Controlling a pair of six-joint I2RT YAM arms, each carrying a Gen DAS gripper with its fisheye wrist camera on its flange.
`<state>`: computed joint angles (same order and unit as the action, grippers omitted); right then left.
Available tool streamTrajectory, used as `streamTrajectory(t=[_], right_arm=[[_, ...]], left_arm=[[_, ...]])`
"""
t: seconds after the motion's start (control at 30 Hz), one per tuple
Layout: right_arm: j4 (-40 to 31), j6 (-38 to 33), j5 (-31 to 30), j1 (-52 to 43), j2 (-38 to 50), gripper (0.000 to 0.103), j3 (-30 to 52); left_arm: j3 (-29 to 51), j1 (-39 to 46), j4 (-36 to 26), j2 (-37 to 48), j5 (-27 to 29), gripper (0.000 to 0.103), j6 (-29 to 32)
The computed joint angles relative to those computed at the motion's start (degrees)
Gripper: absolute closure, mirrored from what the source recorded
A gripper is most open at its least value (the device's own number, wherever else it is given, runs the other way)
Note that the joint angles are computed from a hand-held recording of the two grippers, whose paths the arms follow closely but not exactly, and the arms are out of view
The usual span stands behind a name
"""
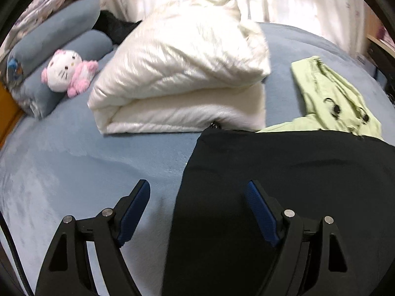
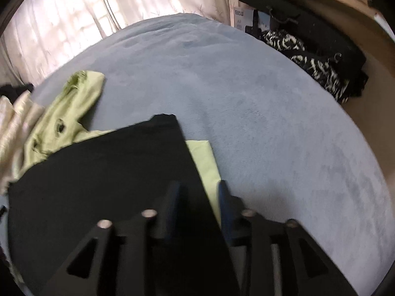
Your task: Fold large clothes
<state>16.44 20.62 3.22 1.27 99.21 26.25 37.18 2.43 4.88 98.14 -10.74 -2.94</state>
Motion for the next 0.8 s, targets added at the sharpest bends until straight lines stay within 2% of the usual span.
streamTrajectory(t=[0.17, 0.27, 0.43, 0.63, 0.67, 0.7, 0.73, 0.8], right_arm=[[0.5, -2.7, -14.2, -9.0, 0.4, 0.053, 0.4], [1.1, -3.2, -18.1, -11.3, 5.0, 0.053, 3.6], [1.2, -2.0, -20.0, -10.2, 12.2, 0.053, 9.4], [0.7, -3.4, -18.0, -7.7, 17.1, 0.052, 13.0], [0.9, -4.8, -16.8, -7.0, 16.5, 0.062, 12.4], [0.5, -5.8, -15.5, -6.6, 15.9, 0.096, 12.0], [0.1, -7.0, -15.5, -6.6, 15.2, 0.101, 11.6], [1.7, -8.3, -13.9, -6.5, 11.5, 0.102, 8.1]], left_arm=[[-2.8, 5.2, -2.8, -4.7, 4.1, 0.022, 3.3], [-2.9, 9.5, -2.9, -2.5, 7.1, 0.022, 4.4], [-2.6, 12.5, -1.1, 1.6, 8.4, 0.022, 3.8], [-1.9, 10.8, 1.0, 5.0, 7.8, 0.022, 2.6], [-1.9, 10.3, 1.3, 5.2, 7.5, 0.022, 2.3], [-2.1, 9.8, 1.5, 5.2, 7.2, 0.022, 1.9], [-2.3, 9.2, 1.8, 5.2, 6.9, 0.022, 1.5], [-2.7, 8.1, 1.9, 4.5, 6.6, 0.022, 0.9]])
